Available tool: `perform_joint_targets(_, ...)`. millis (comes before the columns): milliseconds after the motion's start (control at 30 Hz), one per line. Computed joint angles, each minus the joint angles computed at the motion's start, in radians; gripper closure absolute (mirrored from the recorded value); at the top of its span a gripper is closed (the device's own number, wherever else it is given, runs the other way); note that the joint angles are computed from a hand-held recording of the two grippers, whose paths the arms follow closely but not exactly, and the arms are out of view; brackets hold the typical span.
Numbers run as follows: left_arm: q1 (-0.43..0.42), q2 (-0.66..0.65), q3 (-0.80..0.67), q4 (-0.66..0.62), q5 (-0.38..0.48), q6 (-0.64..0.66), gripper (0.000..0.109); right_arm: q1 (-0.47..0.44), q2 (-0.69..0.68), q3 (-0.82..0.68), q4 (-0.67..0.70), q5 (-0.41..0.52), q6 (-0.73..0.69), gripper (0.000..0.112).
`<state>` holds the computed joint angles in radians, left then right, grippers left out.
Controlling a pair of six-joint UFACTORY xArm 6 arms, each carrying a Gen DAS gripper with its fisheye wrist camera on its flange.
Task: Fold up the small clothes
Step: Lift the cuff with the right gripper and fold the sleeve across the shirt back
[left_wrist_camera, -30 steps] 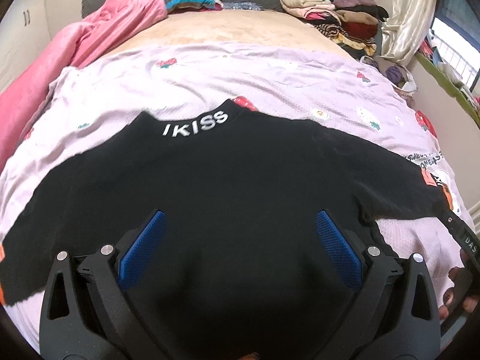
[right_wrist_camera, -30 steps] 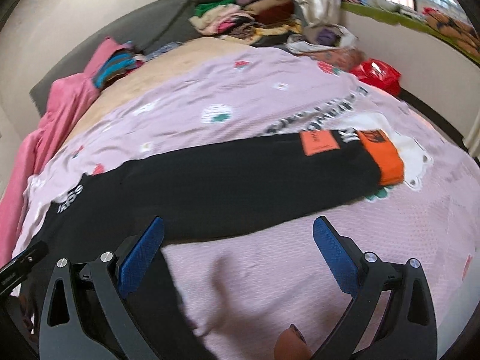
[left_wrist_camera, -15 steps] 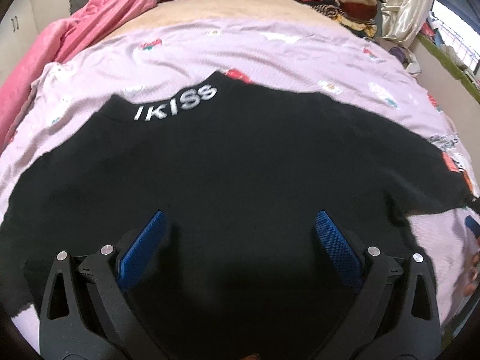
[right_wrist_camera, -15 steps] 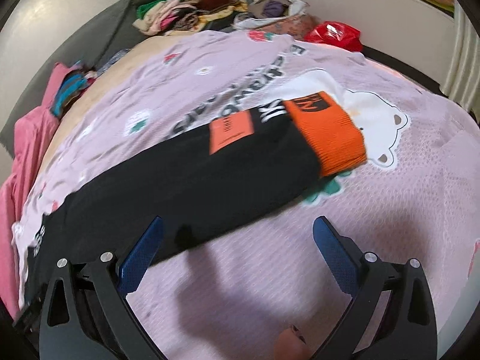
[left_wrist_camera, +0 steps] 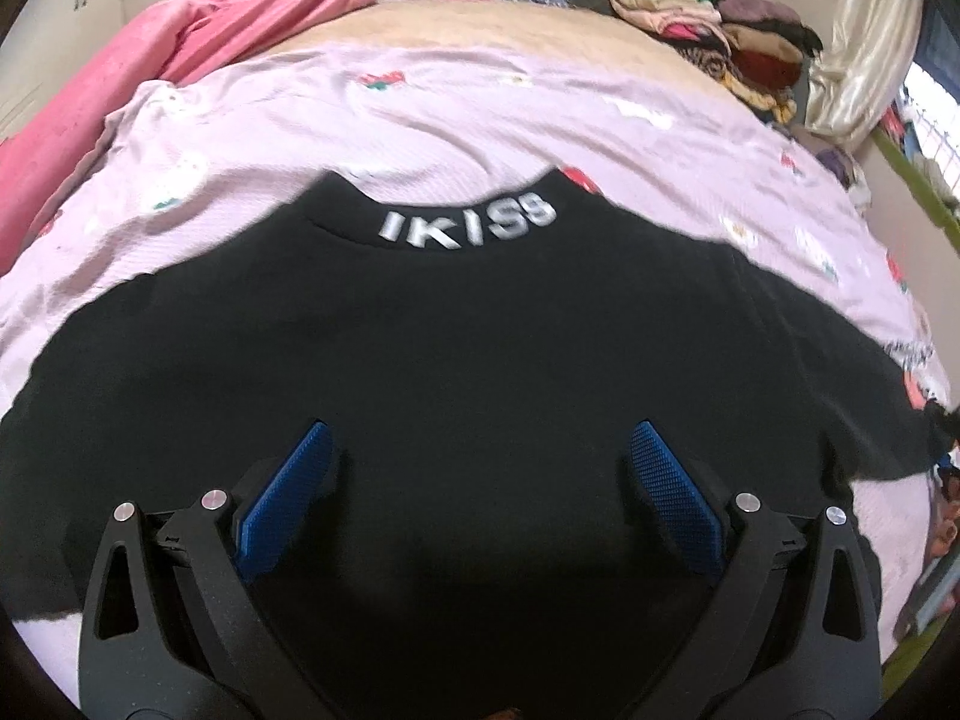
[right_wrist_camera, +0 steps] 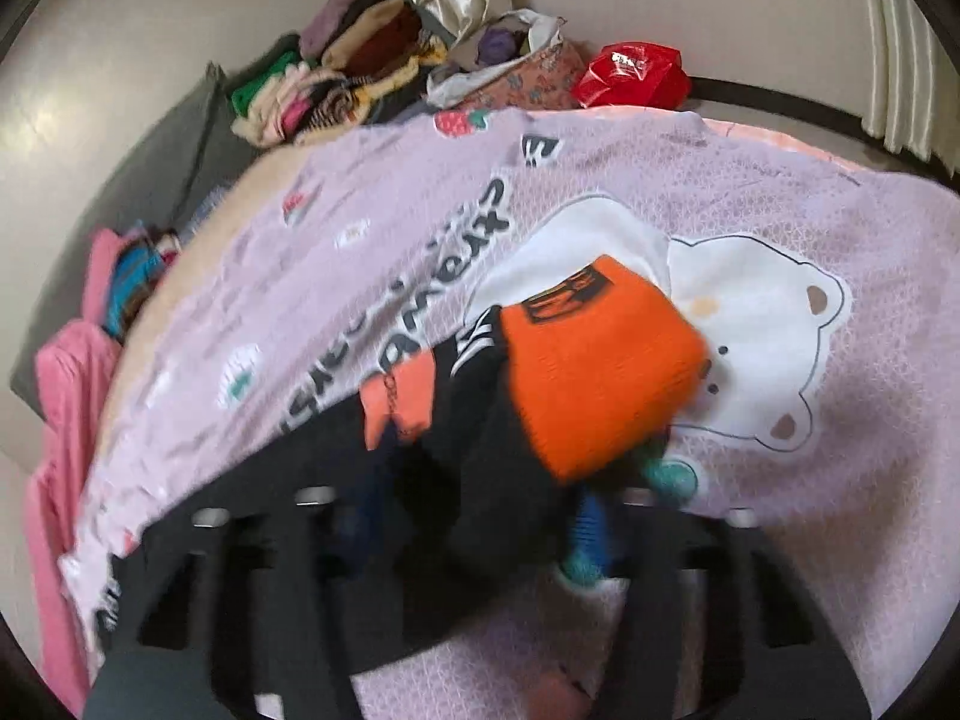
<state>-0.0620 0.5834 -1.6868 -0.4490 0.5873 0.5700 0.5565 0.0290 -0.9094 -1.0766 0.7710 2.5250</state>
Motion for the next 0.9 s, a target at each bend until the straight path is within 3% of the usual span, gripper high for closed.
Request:
perform_joint_targets(100,0.016,0.001,-0.022,-0.014,0.008,-0.004,0.015,0.002,-0.017,0.007,-0.073,-0.015,0.026,0.092)
perform_joint_targets(267,0.040,-0.011,-0.046,-0.067,0.029,0.012,0.015,0.054,-0.012,-0.066,-0.140,0.059,-0.047,0.093)
perform_joint_targets(667,0.095,-0.051,-0.049,-0.182,0.065,0.077,0.015,0.107,0.085,-0.312,-0.183,0.053,-0.251,0.096)
perform_joint_targets(900,0.141,-0.043,-0.084,-0.224,0.111,0.077,0.015,0.147,0.228,-0.541,-0.149,0.048,-0.422,0.096)
